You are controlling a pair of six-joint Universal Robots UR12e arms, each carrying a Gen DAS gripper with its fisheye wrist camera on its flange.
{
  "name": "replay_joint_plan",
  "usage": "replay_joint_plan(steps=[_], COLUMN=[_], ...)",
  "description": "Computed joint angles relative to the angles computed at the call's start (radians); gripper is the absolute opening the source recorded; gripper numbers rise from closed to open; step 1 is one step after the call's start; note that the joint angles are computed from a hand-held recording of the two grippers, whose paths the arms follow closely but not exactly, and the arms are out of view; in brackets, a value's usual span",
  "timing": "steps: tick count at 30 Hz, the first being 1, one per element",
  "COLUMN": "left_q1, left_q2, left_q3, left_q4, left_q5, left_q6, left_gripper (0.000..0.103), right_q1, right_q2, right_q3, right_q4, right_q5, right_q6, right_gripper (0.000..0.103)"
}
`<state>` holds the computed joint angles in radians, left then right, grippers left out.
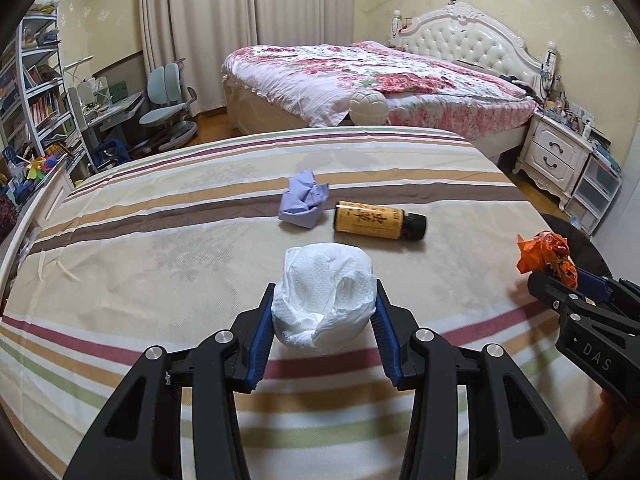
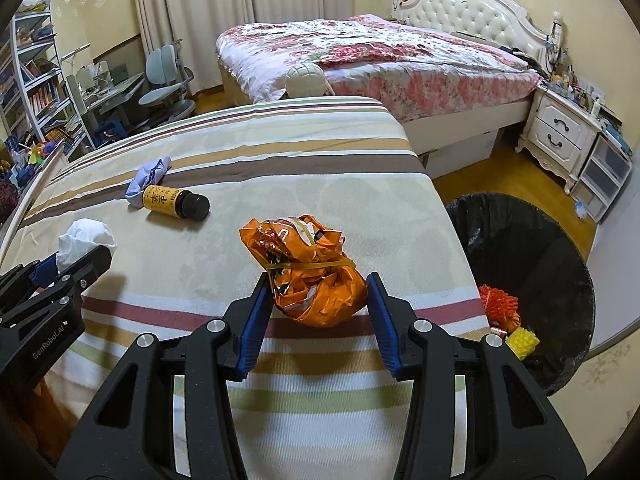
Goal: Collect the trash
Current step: 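Carry white bag and orange snack bag over the bin and open both tools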
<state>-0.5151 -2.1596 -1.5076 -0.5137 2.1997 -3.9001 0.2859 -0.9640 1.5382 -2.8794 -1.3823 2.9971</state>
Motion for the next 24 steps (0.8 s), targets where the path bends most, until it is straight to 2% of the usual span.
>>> replay_joint_plan(steps=[11, 24], left_q1=[-0.037, -0.062], left_q2=[-0.039, -0.124], left_q3=[0.061, 0.194], left_q4=[0.053, 0.088], left_q5=[0.019, -0.010], left_q6=[0.064, 0.177], left_gripper=[0.045, 0.045], right_q1=[-0.033, -0.085], right_q2=[-0.045, -0.057], right_q3=[0.072, 0.094], right_q4=[-0.089, -0.149], right_q5=[0.001, -0.065], right_q6=[0.025, 0.085], right_gripper=[0.046, 0.046])
